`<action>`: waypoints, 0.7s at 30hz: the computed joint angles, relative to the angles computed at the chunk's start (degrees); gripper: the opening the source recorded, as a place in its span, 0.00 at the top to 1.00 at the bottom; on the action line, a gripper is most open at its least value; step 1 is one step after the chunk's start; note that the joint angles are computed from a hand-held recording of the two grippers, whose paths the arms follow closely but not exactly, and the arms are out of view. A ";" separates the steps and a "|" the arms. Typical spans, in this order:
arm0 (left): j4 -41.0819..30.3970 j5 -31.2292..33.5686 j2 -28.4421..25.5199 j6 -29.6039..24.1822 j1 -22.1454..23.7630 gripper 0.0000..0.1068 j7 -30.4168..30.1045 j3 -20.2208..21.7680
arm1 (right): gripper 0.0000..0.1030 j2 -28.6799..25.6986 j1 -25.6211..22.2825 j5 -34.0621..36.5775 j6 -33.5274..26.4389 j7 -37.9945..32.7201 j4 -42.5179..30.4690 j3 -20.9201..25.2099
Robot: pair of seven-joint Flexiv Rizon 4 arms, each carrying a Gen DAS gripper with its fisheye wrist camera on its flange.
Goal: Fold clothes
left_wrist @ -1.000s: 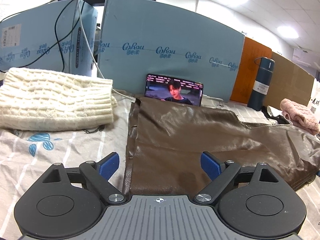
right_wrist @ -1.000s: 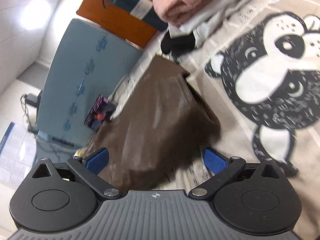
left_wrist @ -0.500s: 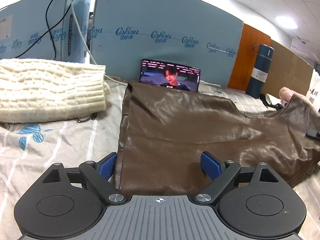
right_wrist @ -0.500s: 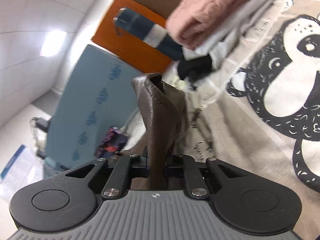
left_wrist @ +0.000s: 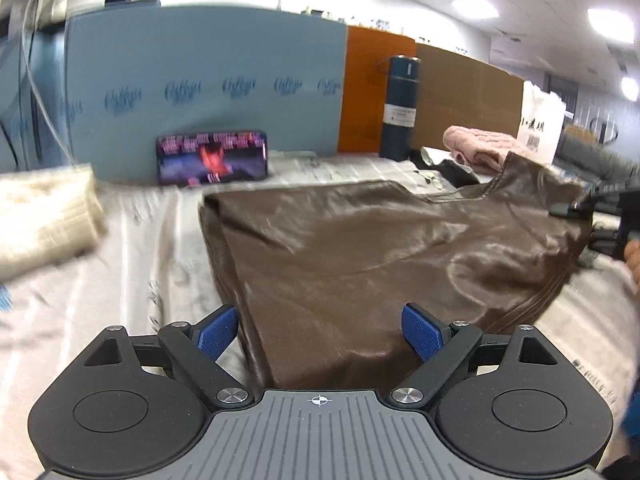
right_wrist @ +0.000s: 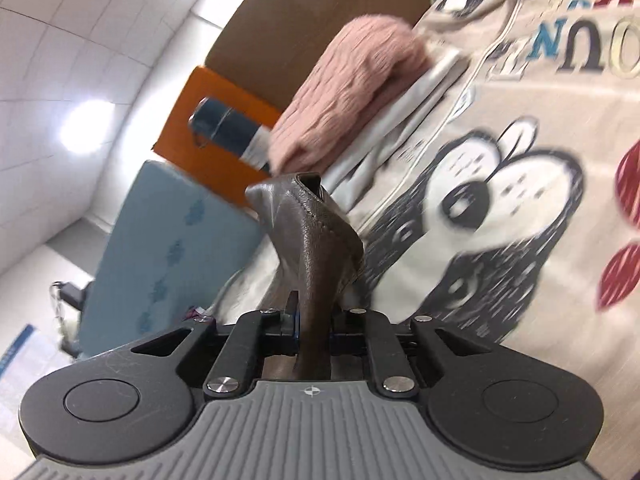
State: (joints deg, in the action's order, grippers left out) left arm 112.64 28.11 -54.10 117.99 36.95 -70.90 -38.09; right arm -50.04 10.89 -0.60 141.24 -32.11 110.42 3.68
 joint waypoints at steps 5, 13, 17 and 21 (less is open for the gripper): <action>1.08 -4.87 4.68 7.80 -9.57 0.15 -1.13 12.50 | 0.61 -0.71 0.85 3.07 1.32 0.70 -1.07 -0.15; 0.85 -8.61 6.99 10.46 -18.57 0.06 -3.56 23.53 | 0.84 -0.66 2.97 5.09 3.07 -2.39 -3.05 -1.82; 0.51 -8.08 6.94 10.35 -18.97 0.06 -4.90 24.15 | 0.86 0.03 2.09 1.59 5.02 -2.50 -3.89 -0.56; 0.27 -7.25 6.82 10.00 -18.59 0.05 -6.17 23.91 | 0.86 1.26 2.86 -2.19 5.56 -3.59 -5.43 -0.28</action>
